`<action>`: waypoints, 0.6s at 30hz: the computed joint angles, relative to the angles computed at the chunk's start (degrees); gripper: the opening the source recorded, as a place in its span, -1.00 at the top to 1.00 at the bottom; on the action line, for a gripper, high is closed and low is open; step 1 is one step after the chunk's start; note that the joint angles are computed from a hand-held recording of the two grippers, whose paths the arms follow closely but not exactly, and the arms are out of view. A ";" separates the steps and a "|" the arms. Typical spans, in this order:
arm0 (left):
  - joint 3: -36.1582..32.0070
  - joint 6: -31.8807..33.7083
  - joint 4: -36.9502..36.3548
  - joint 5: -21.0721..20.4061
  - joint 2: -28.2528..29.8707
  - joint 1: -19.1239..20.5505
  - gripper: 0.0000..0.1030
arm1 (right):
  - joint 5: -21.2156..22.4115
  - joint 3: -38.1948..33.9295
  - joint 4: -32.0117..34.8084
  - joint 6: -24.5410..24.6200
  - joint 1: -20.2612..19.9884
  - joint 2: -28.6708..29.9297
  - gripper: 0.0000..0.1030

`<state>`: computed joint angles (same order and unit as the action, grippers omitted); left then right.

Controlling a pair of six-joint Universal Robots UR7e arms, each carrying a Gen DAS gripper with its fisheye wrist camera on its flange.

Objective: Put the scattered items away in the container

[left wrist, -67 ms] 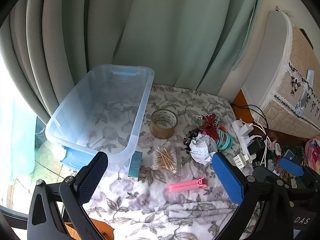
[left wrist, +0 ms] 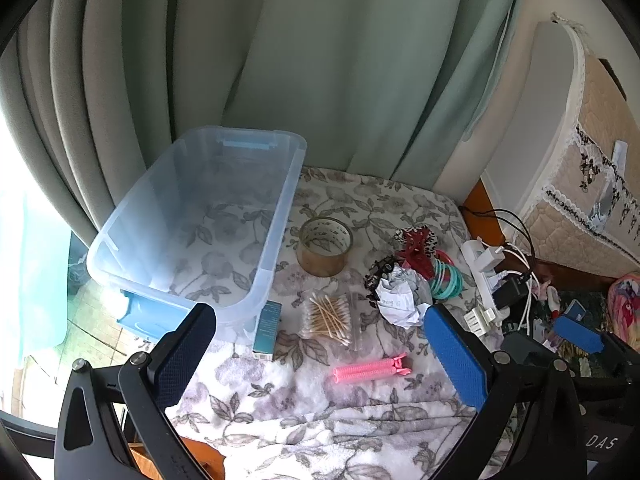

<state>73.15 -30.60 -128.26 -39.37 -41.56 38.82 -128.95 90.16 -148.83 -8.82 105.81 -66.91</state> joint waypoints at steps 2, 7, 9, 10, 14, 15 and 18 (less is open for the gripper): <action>0.36 0.58 -1.16 0.51 0.07 -0.08 -1.00 | -0.27 -0.09 -0.02 0.06 0.10 0.05 -1.00; 1.24 2.11 -4.14 1.78 0.27 -0.27 -1.00 | 0.79 0.55 -1.92 -0.28 0.32 0.88 -1.00; 1.58 2.76 -5.36 2.28 0.37 -0.35 -1.00 | 2.96 1.24 -2.82 -0.74 -0.30 0.19 -1.00; 1.74 3.09 -5.98 2.53 0.42 -0.39 -1.00 | 4.08 1.10 -2.53 -0.80 -0.62 -0.04 -1.00; 2.10 2.62 -6.27 3.18 0.44 -0.41 -1.00 | 7.35 0.53 -1.80 -1.73 -1.18 -0.17 -1.00; 2.13 2.45 -6.17 3.17 0.36 -0.39 -1.00 | 7.94 0.55 -1.93 -1.96 -1.20 -0.19 -1.00; 2.33 2.35 -6.02 3.55 0.16 -0.37 -1.00 | 8.20 0.66 -2.61 -2.54 -1.10 0.01 -1.00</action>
